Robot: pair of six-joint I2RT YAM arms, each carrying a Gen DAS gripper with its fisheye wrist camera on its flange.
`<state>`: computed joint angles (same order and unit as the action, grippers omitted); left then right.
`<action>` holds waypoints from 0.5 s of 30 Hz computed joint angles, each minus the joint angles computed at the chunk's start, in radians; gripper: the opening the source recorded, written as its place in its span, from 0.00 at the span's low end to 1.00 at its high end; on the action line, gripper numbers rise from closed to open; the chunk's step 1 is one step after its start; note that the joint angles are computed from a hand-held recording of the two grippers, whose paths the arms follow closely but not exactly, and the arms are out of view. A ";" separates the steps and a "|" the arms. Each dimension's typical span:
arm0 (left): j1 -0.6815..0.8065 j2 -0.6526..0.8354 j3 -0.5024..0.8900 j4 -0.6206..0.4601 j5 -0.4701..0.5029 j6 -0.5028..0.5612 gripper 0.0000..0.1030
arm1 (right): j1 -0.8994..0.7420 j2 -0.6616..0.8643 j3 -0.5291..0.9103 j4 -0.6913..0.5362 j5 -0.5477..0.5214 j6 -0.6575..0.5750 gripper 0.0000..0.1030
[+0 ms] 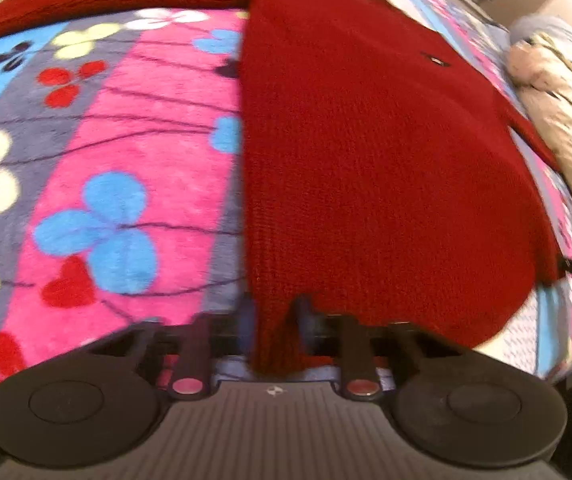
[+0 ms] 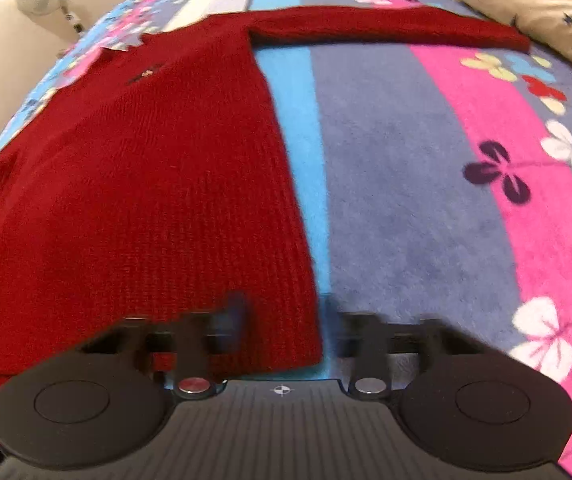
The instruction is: Fold small clothes
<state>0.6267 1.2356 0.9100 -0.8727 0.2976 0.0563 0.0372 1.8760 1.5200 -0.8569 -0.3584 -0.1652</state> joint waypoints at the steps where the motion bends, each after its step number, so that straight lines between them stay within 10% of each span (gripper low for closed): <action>1: -0.005 -0.014 0.004 0.000 -0.010 0.018 0.09 | -0.006 -0.012 -0.007 0.008 -0.013 -0.005 0.10; 4: 0.039 -0.079 0.023 -0.023 0.041 0.053 0.06 | -0.062 -0.060 -0.015 0.037 -0.130 0.035 0.08; 9: 0.365 -0.184 0.102 -0.126 0.393 0.179 0.06 | -0.269 -0.250 -0.159 0.310 -0.482 0.271 0.05; 15: 0.266 -0.096 0.094 -0.125 0.192 0.136 0.08 | -0.180 -0.109 -0.008 -0.069 -0.169 0.076 0.06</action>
